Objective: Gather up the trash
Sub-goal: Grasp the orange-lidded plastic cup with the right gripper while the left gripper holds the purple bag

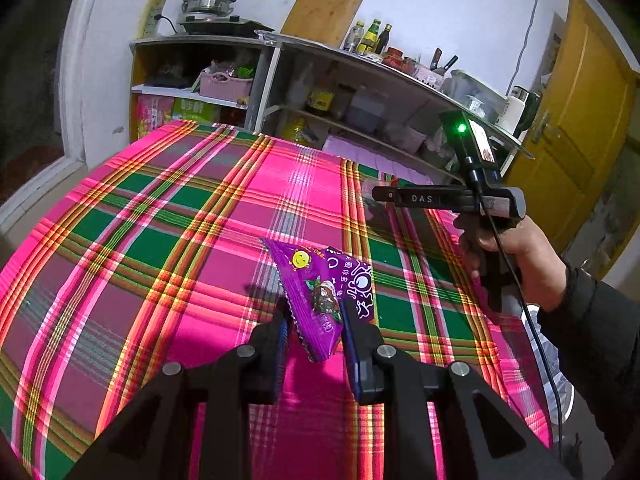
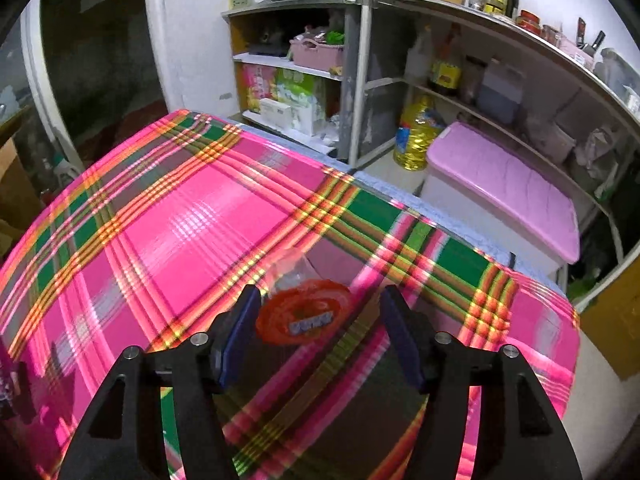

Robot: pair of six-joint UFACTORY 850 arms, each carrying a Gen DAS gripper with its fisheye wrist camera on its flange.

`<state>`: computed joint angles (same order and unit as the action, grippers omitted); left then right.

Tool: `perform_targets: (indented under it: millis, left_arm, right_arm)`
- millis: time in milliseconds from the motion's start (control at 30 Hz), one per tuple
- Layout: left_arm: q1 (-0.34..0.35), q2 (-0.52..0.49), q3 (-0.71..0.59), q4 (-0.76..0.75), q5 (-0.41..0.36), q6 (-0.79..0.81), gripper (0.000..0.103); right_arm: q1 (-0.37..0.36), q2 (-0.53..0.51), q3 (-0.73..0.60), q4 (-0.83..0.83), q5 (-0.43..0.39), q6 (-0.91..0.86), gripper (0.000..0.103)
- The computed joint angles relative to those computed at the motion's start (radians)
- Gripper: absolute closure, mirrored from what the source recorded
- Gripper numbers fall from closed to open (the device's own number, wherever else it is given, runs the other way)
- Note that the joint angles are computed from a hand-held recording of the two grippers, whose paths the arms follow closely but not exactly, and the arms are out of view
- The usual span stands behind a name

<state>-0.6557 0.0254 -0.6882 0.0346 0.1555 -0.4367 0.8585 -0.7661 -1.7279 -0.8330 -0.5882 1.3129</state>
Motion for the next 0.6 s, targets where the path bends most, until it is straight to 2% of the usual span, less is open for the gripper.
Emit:
perform_targets:
  millis: [67, 233, 367, 600]
  left_arm:
    - [0.001, -0.006, -0.004, 0.003, -0.001, -0.005, 0.079]
    - [-0.002, -0.019, -0.013, -0.013, -0.005, 0.012, 0.079]
    - [-0.008, -0.020, -0.014, -0.047, -0.012, 0.044, 0.079]
    - [-0.043, 0.012, -0.002, -0.301, -0.026, 0.292, 0.079]
  right_arm:
    - [-0.001, 0.001, 0.000, 0.001, 0.011, -0.005, 0.060]
    - [0.005, 0.014, 0.021, -0.023, 0.016, 0.034, 0.060]
    - [0.020, 0.062, 0.086, -0.073, 0.030, 0.142, 0.060]
    - [0.089, 0.178, 0.228, -0.162, 0.020, 0.332, 0.060]
